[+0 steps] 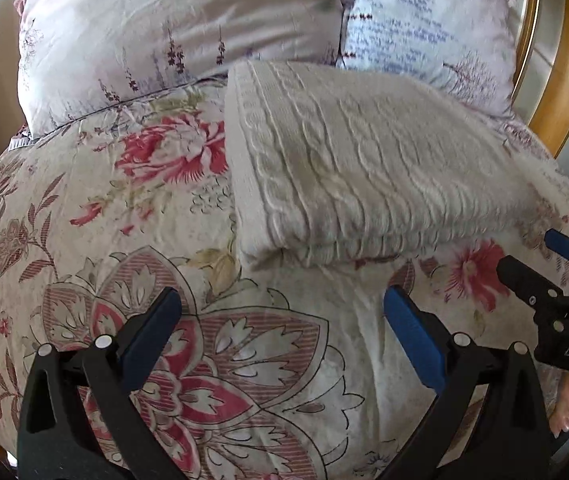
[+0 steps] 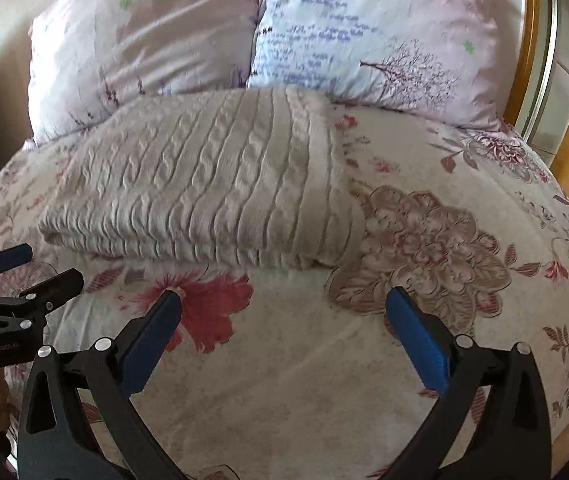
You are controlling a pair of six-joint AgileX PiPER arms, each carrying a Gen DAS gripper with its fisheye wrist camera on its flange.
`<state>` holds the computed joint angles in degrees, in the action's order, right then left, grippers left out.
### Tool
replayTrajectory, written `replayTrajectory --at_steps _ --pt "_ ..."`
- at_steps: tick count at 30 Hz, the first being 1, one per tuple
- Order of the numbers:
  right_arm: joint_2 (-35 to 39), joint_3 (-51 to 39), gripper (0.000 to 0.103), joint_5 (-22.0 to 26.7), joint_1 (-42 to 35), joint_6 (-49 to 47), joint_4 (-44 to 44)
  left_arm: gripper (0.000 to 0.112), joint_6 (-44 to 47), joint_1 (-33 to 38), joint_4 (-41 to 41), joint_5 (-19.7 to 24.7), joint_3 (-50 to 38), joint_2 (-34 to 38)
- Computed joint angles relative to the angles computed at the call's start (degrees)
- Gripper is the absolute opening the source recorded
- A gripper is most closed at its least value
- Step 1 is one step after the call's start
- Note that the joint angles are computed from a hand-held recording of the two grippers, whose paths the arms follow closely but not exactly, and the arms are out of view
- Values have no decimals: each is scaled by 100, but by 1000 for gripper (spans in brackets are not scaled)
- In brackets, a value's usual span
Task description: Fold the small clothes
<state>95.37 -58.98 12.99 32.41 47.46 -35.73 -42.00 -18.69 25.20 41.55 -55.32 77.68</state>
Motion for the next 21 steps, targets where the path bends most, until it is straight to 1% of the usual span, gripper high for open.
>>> replayTrajectory --at_steps 2,4,7,12,18,21 --pt "67 -80 102 126 36 -129 129 101 -155 -84 154 125 -55 93" --pt "124 -171 102 297 75 -224 202 101 -204 -92 194 144 -70 110" --pt "209 -306 102 453 48 -743 684 101 -220 -74 198 136 -69 118" --pt "247 -357 102 429 -57 -1284 1268 101 -232 -82 208 131 -63 118" --pt "256 -357 102 422 -41 -1205 1188 101 -204 -67 180 114 -79 135" --pt "257 -358 102 410 -66 -1341 1291 101 -215 -72 189 116 -76 135"
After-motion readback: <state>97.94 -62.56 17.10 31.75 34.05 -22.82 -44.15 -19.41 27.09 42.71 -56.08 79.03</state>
